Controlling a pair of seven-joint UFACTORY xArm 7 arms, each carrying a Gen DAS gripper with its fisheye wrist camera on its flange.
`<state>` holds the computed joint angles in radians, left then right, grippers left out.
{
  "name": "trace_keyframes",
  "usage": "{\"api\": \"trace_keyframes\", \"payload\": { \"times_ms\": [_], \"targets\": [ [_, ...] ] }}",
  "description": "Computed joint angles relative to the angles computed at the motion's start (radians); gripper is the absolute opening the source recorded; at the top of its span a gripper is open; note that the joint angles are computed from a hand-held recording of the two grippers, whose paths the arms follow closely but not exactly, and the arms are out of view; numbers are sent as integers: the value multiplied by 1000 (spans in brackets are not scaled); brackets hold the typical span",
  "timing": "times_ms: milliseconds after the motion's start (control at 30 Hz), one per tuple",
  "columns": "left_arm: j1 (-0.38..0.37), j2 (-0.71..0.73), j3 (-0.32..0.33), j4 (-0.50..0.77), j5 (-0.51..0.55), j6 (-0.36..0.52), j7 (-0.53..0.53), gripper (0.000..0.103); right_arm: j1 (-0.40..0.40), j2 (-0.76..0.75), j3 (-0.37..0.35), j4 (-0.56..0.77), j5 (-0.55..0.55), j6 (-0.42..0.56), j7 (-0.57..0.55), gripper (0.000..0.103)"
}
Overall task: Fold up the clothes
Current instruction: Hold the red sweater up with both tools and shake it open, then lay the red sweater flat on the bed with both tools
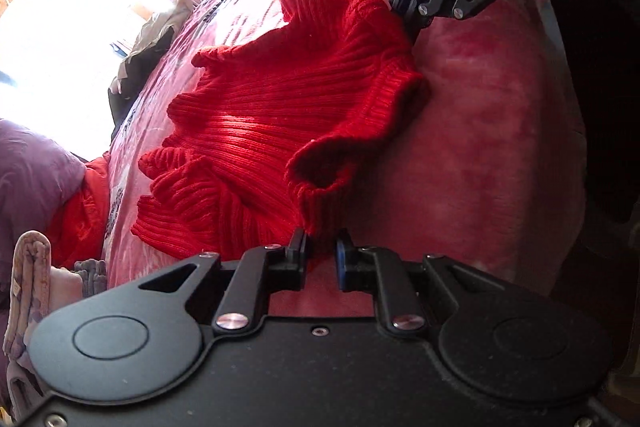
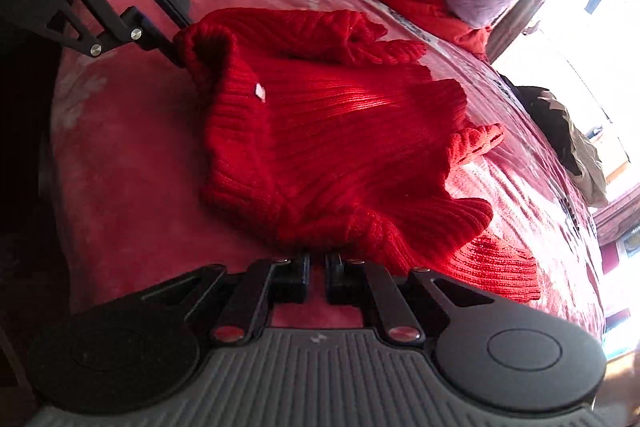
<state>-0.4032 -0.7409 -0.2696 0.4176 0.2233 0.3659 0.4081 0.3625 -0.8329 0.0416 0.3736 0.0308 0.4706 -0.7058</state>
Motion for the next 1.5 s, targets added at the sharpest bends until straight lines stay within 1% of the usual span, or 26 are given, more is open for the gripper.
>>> {"api": "trace_keyframes", "payload": {
  "times_ms": [167, 233, 300, 367, 400, 433, 467, 500, 533, 600, 633, 733, 800, 833, 867, 933, 967, 1033, 1100, 1167, 1200, 1267, 1300, 1333, 1433, 1500],
  "targets": [
    [-37, -18, 5, -6, -16, 64, 15, 12, 4, -44, 31, 0, -24, 117, -11, 9],
    [-64, -15, 35, 13, -40, 110, 46, 12, 3, -54, 36, 12, -27, 163, -11, 9],
    [-101, -22, 81, 34, -87, 170, 88, 12, 2, -57, 32, 37, -12, 219, 2, 9],
    [-110, -34, 114, 56, -138, 219, 108, 13, 1, -52, 16, 77, 19, 285, 20, 10],
    [-101, -47, 120, 59, -164, 230, 94, 13, -2, -54, 9, 95, 35, 320, 31, 13],
    [-92, -59, 126, 62, -189, 240, 78, 13, -6, -65, 0, 106, 54, 353, 45, 21],
    [-82, -69, 133, 67, -213, 249, 61, 13, -9, -64, -15, 122, 79, 379, 58, 26],
    [-69, -69, 141, 78, -239, 252, 38, 13, -11, -62, -37, 138, 116, 404, 77, 38],
    [-52, -71, 151, 88, -271, 251, 1, 13, -16, -61, -60, 153, 156, 426, 99, 46],
    [-17, -66, 158, 110, -321, 249, -77, 13, -35, -62, -112, 171, 249, 453, 157, 47],
    [6, -65, 158, 118, -342, 246, -126, 13, -50, -57, -134, 178, 291, 452, 186, 47],
    [61, -13, 170, 160, -394, 221, -253, 15, -97, -36, -183, 185, 405, 408, 276, 47],
    [90, -10, 173, 174, -441, 234, -373, 17, -130, -39, -197, 159, 471, 343, 337, 47],
    [102, 13, 178, 184, -466, 218, -428, 25, -140, -20, -199, 151, 495, 295, 360, 47],
    [112, 31, 184, 188, -486, 196, -477, 39, -148, 1, -202, 144, 520, 247, 384, 47],
    [126, 68, 198, 195, -527, 154, -570, 58, -154, 44, -209, 134, 567, 150, 432, 47],
    [125, 89, 214, 198, -553, 129, -607, 58, -154, 56, -211, 122, 586, 110, 454, 47],
    [112, 127, 239, 205, -590, 89, -646, 58, -143, 100, -226, 101, 635, 17, 496, 47],
    [96, 169, 263, 213, -625, 43, -670, 58, -112, 142, -255, 89, 683, -56, 511, 48],
    [66, 216, 294, 223, -667, -7, -664, 58, -65, 169, -306, 75, 743, -119, 492, 48],
    [47, 242, 314, 230, -693, -35, -652, 58, -27, 186, -342, 76, 785, -156, 464, 48],
    [13, 293, 348, 248, -741, -81, -616, 58, 70, 211, -422, 81, 890, -234, 386, 47],
    [-1, 321, 363, 260, -765, -99, -596, 58, 132, 224, -469, 91, 956, -278, 337, 47],
    [-20, 351, 384, 275, -799, -115, -567, 57, 196, 233, -518, 104, 1023, -320, 281, 47],
    [-65, 428, 431, 318, -922, -138, -462, 57, 355, 244, -644, 149, 1187, -415, 116, 45],
    [-108, 469, 469, 346, -1042, -161, -348, 56, 443, 251, -718, 187, 1282, -456, 14, 45]
  ]
}}
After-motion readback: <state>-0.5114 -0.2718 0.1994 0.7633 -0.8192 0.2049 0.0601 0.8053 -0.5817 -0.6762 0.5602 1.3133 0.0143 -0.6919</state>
